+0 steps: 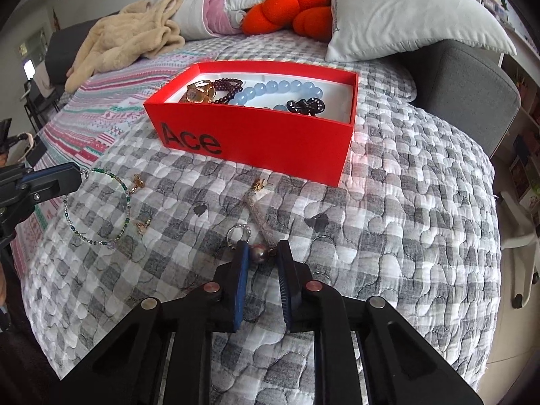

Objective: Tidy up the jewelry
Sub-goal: 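Lift the held earring with left tool while right tool grasps the pearl earring, then carry both earrings over the red box and open both tools to drop them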

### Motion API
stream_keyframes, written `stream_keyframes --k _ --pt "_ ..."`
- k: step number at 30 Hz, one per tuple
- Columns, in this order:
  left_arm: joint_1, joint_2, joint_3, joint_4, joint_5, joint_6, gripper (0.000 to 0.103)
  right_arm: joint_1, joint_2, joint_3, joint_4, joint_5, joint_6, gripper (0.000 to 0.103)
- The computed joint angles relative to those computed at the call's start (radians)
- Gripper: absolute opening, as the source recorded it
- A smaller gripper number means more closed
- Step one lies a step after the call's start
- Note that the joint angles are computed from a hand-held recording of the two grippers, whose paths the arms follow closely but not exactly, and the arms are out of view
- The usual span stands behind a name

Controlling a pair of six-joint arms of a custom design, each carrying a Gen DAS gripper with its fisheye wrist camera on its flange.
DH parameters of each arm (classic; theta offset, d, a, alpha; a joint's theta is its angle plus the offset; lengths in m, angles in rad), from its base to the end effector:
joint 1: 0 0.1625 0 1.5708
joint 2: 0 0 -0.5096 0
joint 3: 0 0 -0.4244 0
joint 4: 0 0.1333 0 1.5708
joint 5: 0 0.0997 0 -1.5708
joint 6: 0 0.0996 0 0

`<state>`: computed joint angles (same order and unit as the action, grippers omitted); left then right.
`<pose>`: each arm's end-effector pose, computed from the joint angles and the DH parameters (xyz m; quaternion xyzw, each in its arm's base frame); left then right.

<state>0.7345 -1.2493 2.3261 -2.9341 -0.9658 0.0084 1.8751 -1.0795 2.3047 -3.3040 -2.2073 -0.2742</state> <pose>-0.2297 -0.4634 0.2219 0.3485 0.8792 -0.2434 0.2151 0.2236 -0.4646 0.1910 0.1869 -0.9035 0.2432 0.2992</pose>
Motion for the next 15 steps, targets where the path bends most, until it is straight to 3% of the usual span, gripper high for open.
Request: stream_keyframes --k 15 --pt "-0.013 -0.012 -0.026 -0.019 -0.007 -0.009 0.0 0.027 -0.084 0.016 0.05 0.037 0.049 0.018"
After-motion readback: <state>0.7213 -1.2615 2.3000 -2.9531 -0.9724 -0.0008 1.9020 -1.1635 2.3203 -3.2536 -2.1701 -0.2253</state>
